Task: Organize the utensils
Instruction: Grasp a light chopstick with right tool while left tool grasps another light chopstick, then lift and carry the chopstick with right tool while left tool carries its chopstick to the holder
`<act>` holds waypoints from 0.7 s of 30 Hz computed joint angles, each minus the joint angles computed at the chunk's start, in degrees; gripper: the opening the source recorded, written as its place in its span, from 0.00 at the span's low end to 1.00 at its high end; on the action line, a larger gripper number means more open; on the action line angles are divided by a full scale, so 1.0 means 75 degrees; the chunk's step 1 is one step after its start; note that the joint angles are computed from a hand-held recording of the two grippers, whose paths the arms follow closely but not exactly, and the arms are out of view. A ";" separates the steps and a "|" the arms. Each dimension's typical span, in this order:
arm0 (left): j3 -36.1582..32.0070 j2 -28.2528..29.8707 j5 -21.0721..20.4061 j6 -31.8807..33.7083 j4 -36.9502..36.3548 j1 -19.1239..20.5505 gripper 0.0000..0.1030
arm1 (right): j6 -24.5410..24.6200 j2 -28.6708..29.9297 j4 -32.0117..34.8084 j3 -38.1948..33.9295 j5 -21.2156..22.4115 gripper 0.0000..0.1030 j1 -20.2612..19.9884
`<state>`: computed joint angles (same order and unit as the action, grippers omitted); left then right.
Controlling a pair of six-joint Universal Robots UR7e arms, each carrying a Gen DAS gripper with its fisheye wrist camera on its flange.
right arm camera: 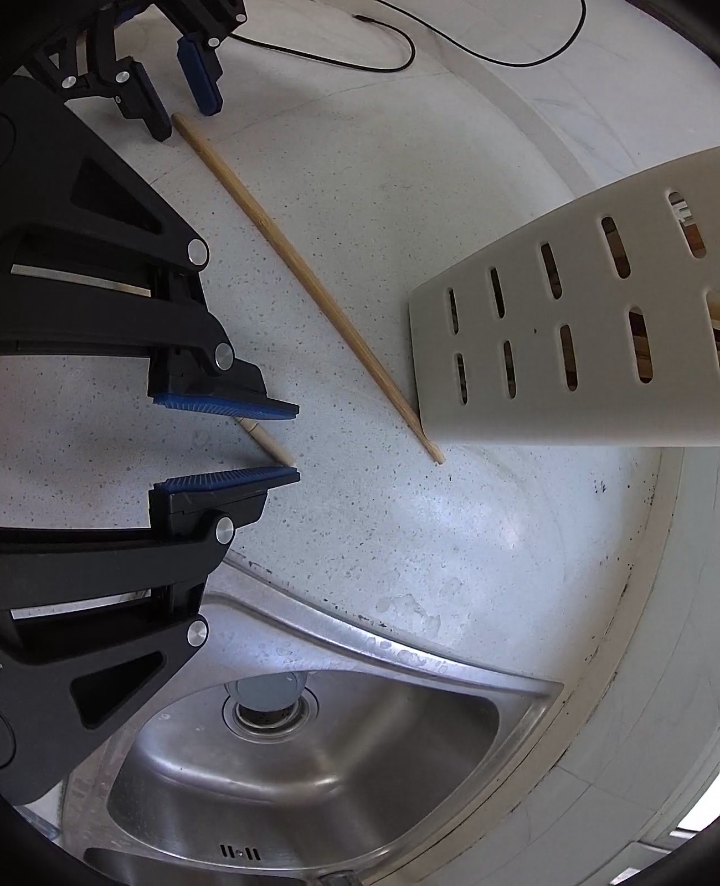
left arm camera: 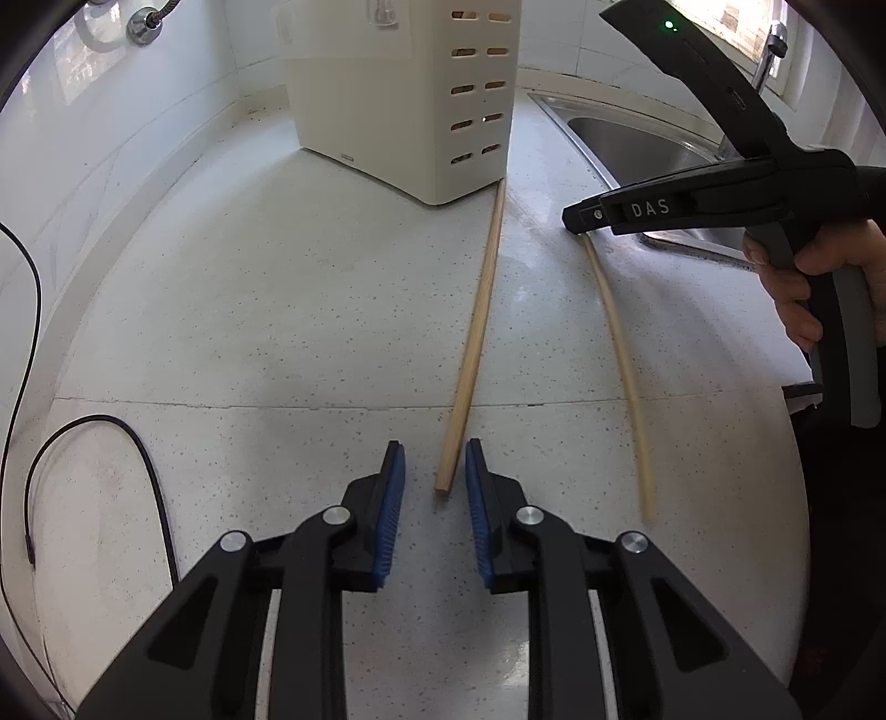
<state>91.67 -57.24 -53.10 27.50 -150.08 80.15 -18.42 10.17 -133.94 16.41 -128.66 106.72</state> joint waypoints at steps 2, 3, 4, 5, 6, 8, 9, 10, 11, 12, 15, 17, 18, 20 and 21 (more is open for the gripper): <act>0.0087 -0.0013 -0.0006 -0.0062 -0.0223 0.0014 0.14 | 0.0092 -0.0039 0.0020 0.0039 0.0021 0.12 -0.0010; 0.0163 -0.0017 0.0059 -0.0044 -0.0358 -0.0005 0.11 | 0.0069 0.0008 0.0110 -0.0074 0.0016 0.09 -0.0011; 0.0233 -0.0030 0.0091 -0.0055 -0.0437 -0.0023 0.09 | 0.0000 0.0012 0.0139 -0.0101 0.0017 0.07 -0.0017; 0.0318 -0.0036 0.0148 -0.0066 -0.0556 -0.0053 0.08 | -0.0021 0.0082 0.0224 -0.0264 0.0054 0.06 -0.0039; 0.0406 -0.0032 0.0213 -0.0084 -0.0705 -0.0086 0.08 | -0.0069 0.0054 0.0184 -0.0214 0.0068 0.04 -0.0045; 0.0554 -0.0024 0.0355 -0.0222 -0.0914 -0.0165 0.08 | -0.0226 -0.0085 -0.0096 0.0106 0.0077 0.04 -0.0059; 0.0629 -0.0031 0.0407 -0.0295 -0.0974 -0.0214 0.08 | -0.0317 -0.0117 -0.0199 0.0194 0.0089 0.04 -0.0062; 0.0750 -0.0036 0.0535 -0.0291 -0.1166 -0.0294 0.08 | -0.0428 -0.0168 -0.0288 0.0302 0.0122 0.04 -0.0070; 0.0845 -0.0074 0.0554 -0.0383 -0.1263 -0.0360 0.08 | -0.0499 -0.0293 -0.0337 0.0505 0.0236 0.04 -0.0095; 0.0952 -0.0154 0.0470 -0.0566 -0.1290 -0.0416 0.07 | -0.0451 -0.0451 -0.0184 0.0658 0.0535 0.04 -0.0156; 0.1308 -0.0281 0.0389 -0.0706 -0.1774 -0.0645 0.07 | -0.0496 -0.1132 -0.0621 0.1689 0.1259 0.04 -0.0300; 0.1402 -0.0277 0.0445 -0.0766 -0.1999 -0.0771 0.07 | -0.0820 -0.1668 -0.1398 0.2602 0.1864 0.04 -0.0373; 0.1478 -0.0266 0.0520 -0.0784 -0.2190 -0.0848 0.07 | -0.0894 -0.1903 -0.1621 0.2941 0.2226 0.04 -0.0423; 0.1591 -0.0268 0.0576 -0.0944 -0.2430 -0.0975 0.07 | -0.1037 -0.2311 -0.2139 0.3550 0.2820 0.04 -0.0490; 0.1662 -0.0260 0.0643 -0.0988 -0.2622 -0.1042 0.07 | -0.1122 -0.2480 -0.2345 0.3800 0.3066 0.04 -0.0506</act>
